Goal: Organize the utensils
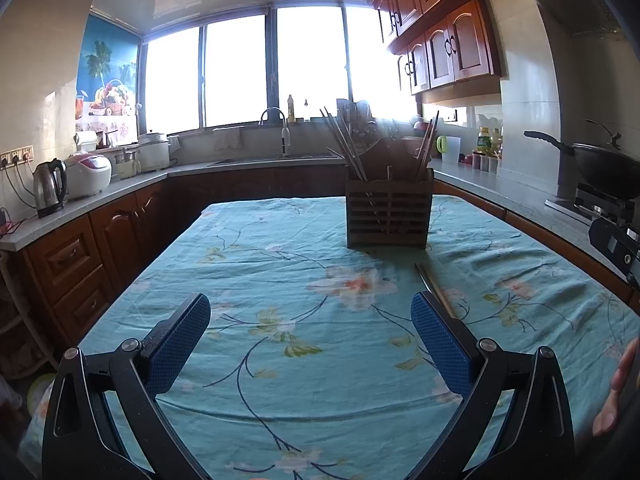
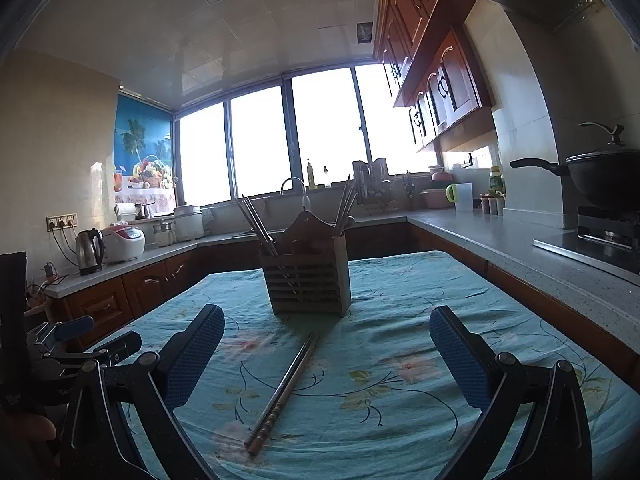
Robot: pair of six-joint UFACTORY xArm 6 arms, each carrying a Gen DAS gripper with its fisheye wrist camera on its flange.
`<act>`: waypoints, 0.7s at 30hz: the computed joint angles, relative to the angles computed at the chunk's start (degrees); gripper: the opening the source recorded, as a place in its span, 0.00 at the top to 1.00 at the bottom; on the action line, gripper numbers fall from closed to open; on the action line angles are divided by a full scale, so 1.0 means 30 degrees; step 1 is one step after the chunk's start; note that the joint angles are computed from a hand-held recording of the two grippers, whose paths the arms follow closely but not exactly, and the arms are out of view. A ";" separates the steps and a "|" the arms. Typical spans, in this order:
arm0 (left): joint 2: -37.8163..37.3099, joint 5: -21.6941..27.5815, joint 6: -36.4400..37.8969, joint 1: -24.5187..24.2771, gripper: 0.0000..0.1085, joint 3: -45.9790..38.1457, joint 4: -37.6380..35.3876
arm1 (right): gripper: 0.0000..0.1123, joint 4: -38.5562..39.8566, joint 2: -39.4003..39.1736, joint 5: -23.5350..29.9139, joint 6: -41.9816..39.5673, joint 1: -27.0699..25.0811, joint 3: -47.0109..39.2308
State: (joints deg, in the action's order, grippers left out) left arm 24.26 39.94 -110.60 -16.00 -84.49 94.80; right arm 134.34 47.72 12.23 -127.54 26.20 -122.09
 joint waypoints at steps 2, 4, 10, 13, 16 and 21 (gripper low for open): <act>0.0031 -0.0061 0.0049 0.0026 0.06 -0.0041 -0.0060 | 0.08 -0.0025 0.0015 -0.0093 0.0049 0.0046 -0.0048; 0.0055 -0.0132 0.0093 0.0049 0.06 -0.0083 -0.0131 | 0.08 0.0013 -0.0017 0.0017 0.0019 -0.0002 0.0026; 0.0241 -0.0470 0.0406 0.0232 0.06 -0.0303 -0.0450 | 0.08 -0.0673 0.0226 -0.0195 0.0758 0.0091 -0.0320; 0.0302 -0.0739 0.0529 0.0359 0.06 -0.0404 -0.0638 | 0.08 -0.1338 0.0435 -0.0314 0.1442 0.0139 -0.0594; 0.0357 -0.0884 0.0678 0.0486 0.06 -0.0526 -0.0898 | 0.08 -0.2288 0.0828 -0.0571 0.2447 0.0209 -0.1130; 0.0584 -0.1430 0.1236 0.0740 0.06 -0.0964 -0.1573 | 0.08 -0.4248 0.1470 -0.0970 0.4553 0.0340 -0.1997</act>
